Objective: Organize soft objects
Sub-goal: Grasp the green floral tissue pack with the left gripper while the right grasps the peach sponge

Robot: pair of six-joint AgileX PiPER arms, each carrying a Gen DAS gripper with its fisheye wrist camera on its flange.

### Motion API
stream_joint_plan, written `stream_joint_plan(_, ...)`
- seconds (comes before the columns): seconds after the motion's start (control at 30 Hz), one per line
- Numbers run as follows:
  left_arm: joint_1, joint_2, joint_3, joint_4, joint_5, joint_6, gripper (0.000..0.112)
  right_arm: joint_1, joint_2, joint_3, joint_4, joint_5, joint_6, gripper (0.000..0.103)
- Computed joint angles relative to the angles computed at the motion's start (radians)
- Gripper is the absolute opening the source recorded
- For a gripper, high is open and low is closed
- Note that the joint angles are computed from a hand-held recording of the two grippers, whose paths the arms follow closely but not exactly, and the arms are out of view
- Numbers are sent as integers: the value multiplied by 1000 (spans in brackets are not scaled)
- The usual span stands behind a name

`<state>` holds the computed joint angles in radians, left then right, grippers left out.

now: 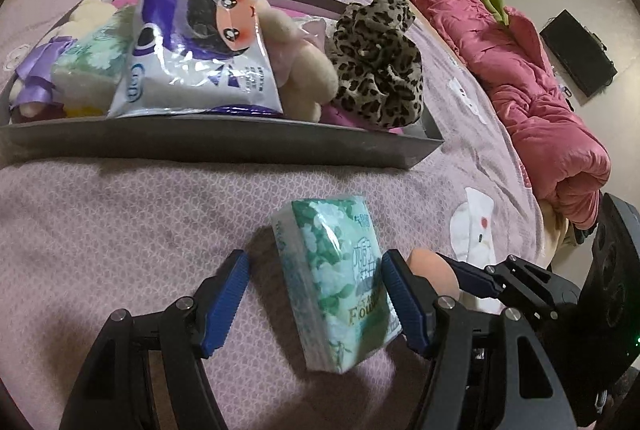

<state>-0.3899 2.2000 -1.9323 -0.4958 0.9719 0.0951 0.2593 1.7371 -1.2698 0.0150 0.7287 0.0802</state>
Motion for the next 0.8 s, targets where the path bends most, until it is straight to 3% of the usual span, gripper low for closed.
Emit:
stream_joint_plan(0.13,-22,11,-16,39,-16,-13,62,-17,15,-16,43,-8,-33,42)
stream_joint_plan(0.23,-28,14,-24,16,-15,17,39,-20,21,-25,50,-10,-36,41)
stream_joint_plan(0.3,-35,9,-20,23,-22,31,35,-23,20,-24,56,-15,-36,41)
stream_joint_plan(0.53,-15,-32,24,-8,-36,101,33,-41,-2,-32,79,-52,-33,40)
stream_joint_plan(0.8,66,-137,65,-24,-46,152,33,-67,-35,-43,208,-151,-104,40)
